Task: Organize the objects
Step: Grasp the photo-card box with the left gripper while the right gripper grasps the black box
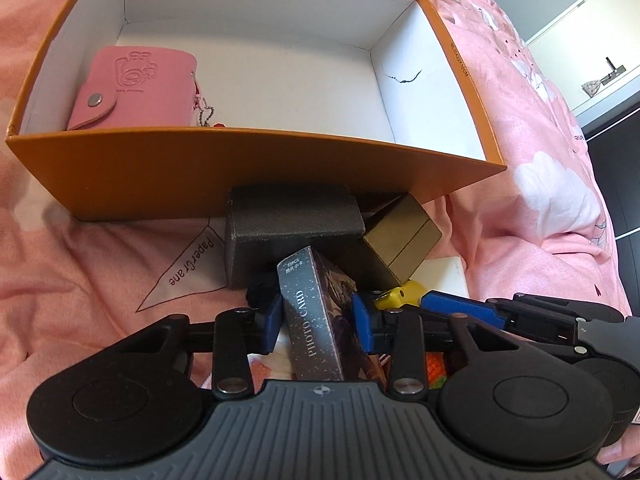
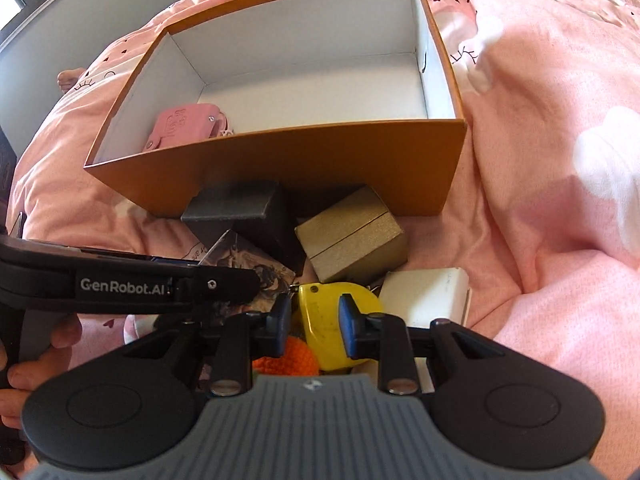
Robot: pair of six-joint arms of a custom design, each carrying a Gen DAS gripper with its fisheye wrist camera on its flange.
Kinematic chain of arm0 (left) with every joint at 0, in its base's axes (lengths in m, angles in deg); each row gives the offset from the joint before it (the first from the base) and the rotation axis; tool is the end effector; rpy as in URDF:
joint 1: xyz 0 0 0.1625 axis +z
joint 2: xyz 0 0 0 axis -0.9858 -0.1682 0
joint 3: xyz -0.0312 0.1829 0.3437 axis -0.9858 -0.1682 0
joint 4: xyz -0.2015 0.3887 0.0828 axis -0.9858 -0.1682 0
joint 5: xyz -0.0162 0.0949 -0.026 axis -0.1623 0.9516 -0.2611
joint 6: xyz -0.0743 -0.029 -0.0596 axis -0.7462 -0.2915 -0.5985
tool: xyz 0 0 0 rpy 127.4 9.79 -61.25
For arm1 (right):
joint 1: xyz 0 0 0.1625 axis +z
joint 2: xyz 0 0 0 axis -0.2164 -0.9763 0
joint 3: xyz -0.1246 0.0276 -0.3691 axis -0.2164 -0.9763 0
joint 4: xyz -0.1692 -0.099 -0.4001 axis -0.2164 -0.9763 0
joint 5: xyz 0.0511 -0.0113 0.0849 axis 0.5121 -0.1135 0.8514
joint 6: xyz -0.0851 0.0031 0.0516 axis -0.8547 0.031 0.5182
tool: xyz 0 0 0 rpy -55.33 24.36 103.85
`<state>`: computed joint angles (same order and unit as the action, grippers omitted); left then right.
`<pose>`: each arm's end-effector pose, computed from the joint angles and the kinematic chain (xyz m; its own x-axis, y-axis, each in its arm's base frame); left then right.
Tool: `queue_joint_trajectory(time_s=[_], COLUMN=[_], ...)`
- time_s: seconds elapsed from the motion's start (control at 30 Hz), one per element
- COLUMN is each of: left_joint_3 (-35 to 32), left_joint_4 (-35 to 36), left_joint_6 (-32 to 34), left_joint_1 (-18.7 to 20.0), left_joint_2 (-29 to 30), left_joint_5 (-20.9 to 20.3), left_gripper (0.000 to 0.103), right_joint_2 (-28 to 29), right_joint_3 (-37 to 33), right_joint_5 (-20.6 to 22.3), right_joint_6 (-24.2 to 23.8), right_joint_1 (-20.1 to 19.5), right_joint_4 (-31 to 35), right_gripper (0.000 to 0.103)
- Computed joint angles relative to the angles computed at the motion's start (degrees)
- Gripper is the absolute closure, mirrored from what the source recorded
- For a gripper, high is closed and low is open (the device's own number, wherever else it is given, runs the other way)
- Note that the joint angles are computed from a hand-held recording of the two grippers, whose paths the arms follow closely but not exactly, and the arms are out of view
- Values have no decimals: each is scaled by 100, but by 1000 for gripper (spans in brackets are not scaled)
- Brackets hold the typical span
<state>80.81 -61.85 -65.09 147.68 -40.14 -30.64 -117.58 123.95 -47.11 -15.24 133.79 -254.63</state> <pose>0.0022 -0.4338 0.2540 -0.9130 0.2206 -0.3431 0.2833 0.9481 -0.1443 0.3096 -0.3715 -0.0270 -0.8538 -0.0253 0.5199 -0.2466 0.8993 -0.3612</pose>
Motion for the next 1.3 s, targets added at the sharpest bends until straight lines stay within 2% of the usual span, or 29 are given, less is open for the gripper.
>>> queue_joint_trajectory(time_s=[0.1,0.17,0.5,0.57,0.67,0.8,0.87,0.93,1.1,1.23,1.3], left_joint_3=[66,96,80,60,44,11,-55,-112,-200,-264,-282], left_joint_4=[3,30,-23,-128,-213,-98,7,57,153,242,260], left_joint_6=[20,46,137,138,126,181,121,91,-17,-143,-194], left_joint_1=[-68,-100,-270,-275,-284,-324,-227,-69,241,394,433], left_joint_2=[-196,-346,-1023,-1055,-1121,-1137,-1058,-986,-814,-698,-653], left_joint_5=[-6,-42,83,177,434,1055,1182,1133,1034,941,922], left_gripper=[73,75,76,77,77,78,78,78,78,78,78], right_joint_2=[9,30,284,355,427,514,589,677,826,937,975], right_joint_3=[-18,-37,-436,-525,-646,-789,-899,-1002,-1185,-1292,-1313], right_joint_5=[-32,-21,-162,-151,-30,160,192,178,229,205,318], right_joint_6=[-67,-233,-1530,-1715,-1859,-1992,-2107,-2241,-2566,-2617,-2646], right_joint_1=[29,60,184,160,98,-26,-68,-97,-203,-261,-316], right_joint_4=[-17,-104,-372,-387,-285,-177,-66,9,201,353,353], right_gripper=[74,74,72,66,62,58,53,48,43,32,31])
